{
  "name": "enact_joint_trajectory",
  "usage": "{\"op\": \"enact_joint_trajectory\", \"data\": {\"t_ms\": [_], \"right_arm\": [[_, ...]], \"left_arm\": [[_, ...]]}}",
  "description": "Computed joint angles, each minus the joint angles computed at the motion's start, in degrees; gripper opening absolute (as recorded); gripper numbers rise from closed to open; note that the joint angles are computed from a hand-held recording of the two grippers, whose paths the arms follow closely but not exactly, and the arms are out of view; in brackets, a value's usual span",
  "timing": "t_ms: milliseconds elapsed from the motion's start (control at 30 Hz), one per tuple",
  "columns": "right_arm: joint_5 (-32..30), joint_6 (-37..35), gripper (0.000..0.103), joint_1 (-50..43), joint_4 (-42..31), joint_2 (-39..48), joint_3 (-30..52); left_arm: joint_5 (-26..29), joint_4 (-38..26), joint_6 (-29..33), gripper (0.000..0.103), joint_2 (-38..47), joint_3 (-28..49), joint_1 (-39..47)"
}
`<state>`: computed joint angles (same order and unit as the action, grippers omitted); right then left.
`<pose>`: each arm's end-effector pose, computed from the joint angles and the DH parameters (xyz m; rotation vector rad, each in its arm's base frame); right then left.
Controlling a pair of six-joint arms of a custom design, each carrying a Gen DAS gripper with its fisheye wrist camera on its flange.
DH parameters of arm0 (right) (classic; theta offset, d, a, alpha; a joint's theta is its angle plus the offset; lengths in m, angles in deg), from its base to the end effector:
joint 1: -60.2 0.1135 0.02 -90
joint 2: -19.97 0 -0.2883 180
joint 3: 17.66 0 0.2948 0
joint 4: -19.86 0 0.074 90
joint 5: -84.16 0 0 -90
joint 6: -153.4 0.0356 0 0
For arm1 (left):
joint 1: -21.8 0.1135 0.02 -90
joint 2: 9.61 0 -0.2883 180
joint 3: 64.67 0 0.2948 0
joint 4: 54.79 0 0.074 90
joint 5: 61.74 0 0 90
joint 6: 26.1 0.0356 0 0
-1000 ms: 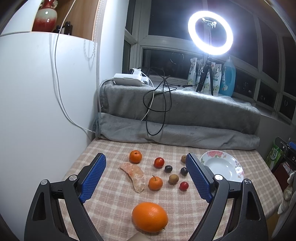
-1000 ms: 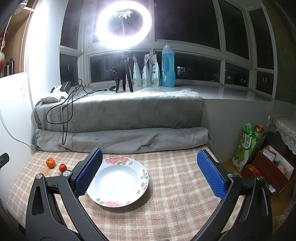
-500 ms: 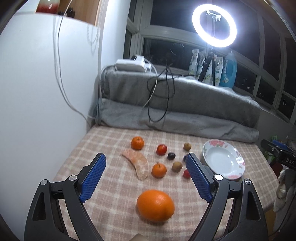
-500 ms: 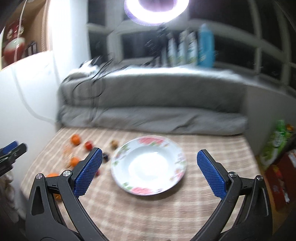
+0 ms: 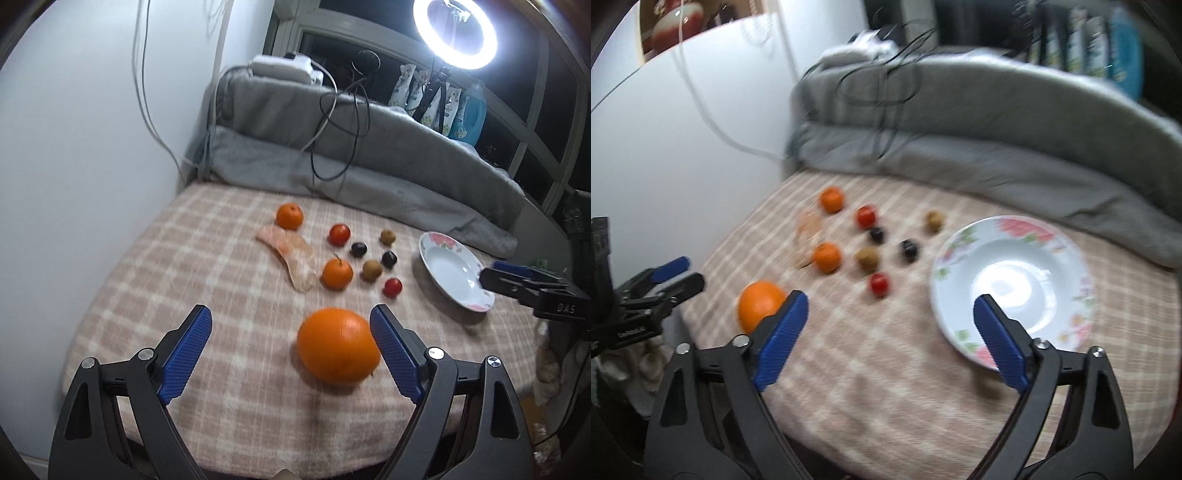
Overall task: Organize fruits
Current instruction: 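Move the right tool to the large orange and close its fingers on it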
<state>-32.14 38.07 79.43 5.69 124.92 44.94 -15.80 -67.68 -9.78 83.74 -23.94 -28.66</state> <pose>0.3448 0.1370 0.1051 -1.1040 2.2339 0.5401 0.1828 -0.1825 0.0764 -0.6535 2.1881 -0.0051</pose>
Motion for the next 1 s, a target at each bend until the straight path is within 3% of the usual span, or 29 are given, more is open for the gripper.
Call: {"op": "enact_joint_trajectory", "data": {"t_ms": [100, 400, 533, 667, 1000], "right_arm": [[-1.7, -0.69, 0.092, 1.85, -4.05, 2.87, 2.81], [-7.72, -0.54, 0.085, 5.44, -19.38, 13.08, 14.2], [-8.77, -0.38, 0.075, 7.14, -23.0, 16.42, 17.62], [-9.79, -0.09, 0.075, 8.65, -25.4, 19.35, 20.28], [-11.61, 0.56, 0.075, 11.04, -29.57, 23.23, 24.13]], "left_arm": [[1.91, 3.01, 0.2, 0.082, 0.8, -0.88, -0.26], [7.64, 13.76, 2.99, 0.081, 6.2, -1.87, 0.13], [10.67, 18.47, 4.96, 0.074, 9.04, -1.89, 1.39], [14.04, 24.3, 6.2, 0.074, 11.21, -2.75, 3.23], [17.4, 27.8, 8.89, 0.071, 12.67, -2.36, 5.16]]}}
